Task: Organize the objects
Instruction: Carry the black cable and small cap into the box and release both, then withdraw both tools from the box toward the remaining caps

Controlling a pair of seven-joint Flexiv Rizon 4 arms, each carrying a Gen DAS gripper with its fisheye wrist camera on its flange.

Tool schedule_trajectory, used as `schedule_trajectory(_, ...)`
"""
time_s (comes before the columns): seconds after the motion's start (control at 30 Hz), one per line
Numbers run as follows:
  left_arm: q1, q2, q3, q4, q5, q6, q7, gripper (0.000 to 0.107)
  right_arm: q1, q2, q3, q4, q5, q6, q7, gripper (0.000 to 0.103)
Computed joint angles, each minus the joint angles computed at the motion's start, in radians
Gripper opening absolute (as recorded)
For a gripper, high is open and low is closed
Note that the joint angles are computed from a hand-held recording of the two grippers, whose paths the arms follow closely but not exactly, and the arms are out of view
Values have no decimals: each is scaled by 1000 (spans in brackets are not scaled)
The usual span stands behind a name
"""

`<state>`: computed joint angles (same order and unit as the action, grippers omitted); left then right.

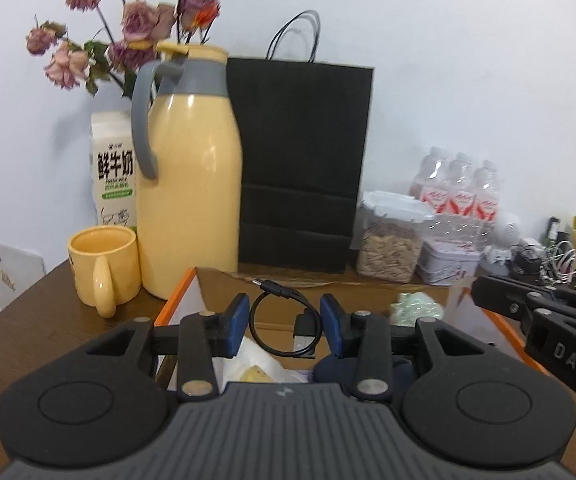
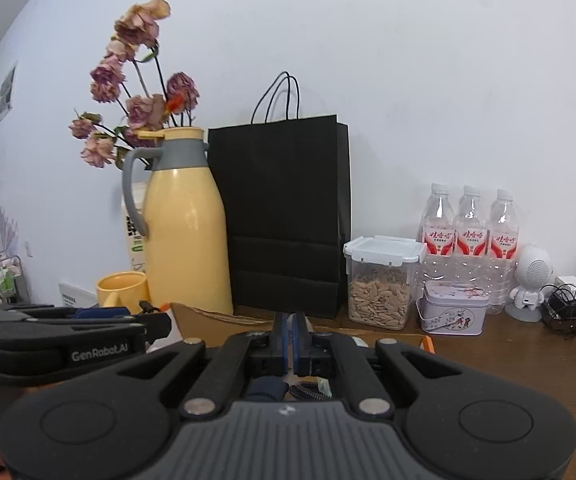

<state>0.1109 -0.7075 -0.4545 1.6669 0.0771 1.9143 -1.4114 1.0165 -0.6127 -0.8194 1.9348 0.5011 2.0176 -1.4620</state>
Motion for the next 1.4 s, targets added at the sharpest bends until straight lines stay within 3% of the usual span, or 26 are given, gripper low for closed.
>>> schedule_trajectory(0.2, 5, -16, -3, -7, 2, -31, 38, 42, -58, -9, 62, -7, -26, -13, 11, 2)
schedule_trajectory(0.27, 0, -16, 7, 0, 4, -15, 50, 62, -68, 1, 77, 2, -37, -15, 14, 8)
schedule_trajectory(0.33, -39, -9, 62, 7, -14, 30, 45, 99, -59, 10, 70, 14, -34, -21, 19, 15)
schedule_trajectory(0.4, -64, -7, 98, 9, -25, 75, 28, 103, -51, 20, 63, 27, -32, -23, 28, 42)
schedule_trajectory(0.47, -64, -1, 105, 13, -23, 84, 7, 103, -36, 20, 46, 35, -28, -24, 37, 95)
schedule_trajectory(0.5, -63, 0, 108, 14, -23, 86, -3, 103, -28, 18, 36, 38, -28, -26, 40, 101)
schedule_trajectory(0.9, -53, 6, 114, 20, 14, 95, -46, 103, 37, 0, -54, 68, -80, -56, 128, 103)
schedule_trajectory(1.17, 37, 19, 32, 60, 128, 144, -102, 103, 86, 10, -99, 106, -87, -41, 139, 103)
schedule_trajectory(1.4, 124, 63, -18, 121, 235, 172, -183, 103, 181, 44, -151, 171, -36, 15, 77, 103)
